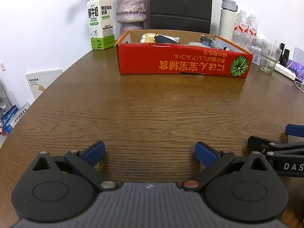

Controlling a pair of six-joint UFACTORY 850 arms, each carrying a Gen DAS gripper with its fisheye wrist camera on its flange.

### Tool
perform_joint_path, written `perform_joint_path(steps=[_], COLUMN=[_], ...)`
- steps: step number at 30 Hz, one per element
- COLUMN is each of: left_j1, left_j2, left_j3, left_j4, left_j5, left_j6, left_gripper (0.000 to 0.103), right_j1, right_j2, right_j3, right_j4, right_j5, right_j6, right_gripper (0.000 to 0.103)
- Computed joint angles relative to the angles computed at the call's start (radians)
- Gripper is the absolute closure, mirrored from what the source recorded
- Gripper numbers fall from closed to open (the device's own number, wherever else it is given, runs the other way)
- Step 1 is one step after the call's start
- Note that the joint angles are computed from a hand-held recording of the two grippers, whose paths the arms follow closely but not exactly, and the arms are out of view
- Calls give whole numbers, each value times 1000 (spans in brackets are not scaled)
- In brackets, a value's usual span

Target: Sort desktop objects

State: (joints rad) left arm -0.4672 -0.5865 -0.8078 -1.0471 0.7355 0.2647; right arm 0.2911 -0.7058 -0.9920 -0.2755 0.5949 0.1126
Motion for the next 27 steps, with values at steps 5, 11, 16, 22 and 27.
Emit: perform_joint_path(steps=[5,11,16,22,27], left_j1=[-3,-1,-1,-1,-1], left_j2=[-2,-3,-5,-5,-5], left_j3=[3,3,1,2,1], left_j4=[8,14,12,13,12], left_j5=[10,9,9,9,9], left_j6=[-11,-14,-13,-14,-14], left_gripper=[0,0,0,0,0], right_j1=[-3,-4,1,2,9], right_j2=[-2,-2,-2,-2,-3], right_j3=[-3,-3,-4,-5,-7], right_j4=[-15,-34,-34,-41,-17], right_j5=[-3,-3,-5,-5,-9], right_j6=[18,23,19,21,11], right_gripper=[0,0,0,0,0])
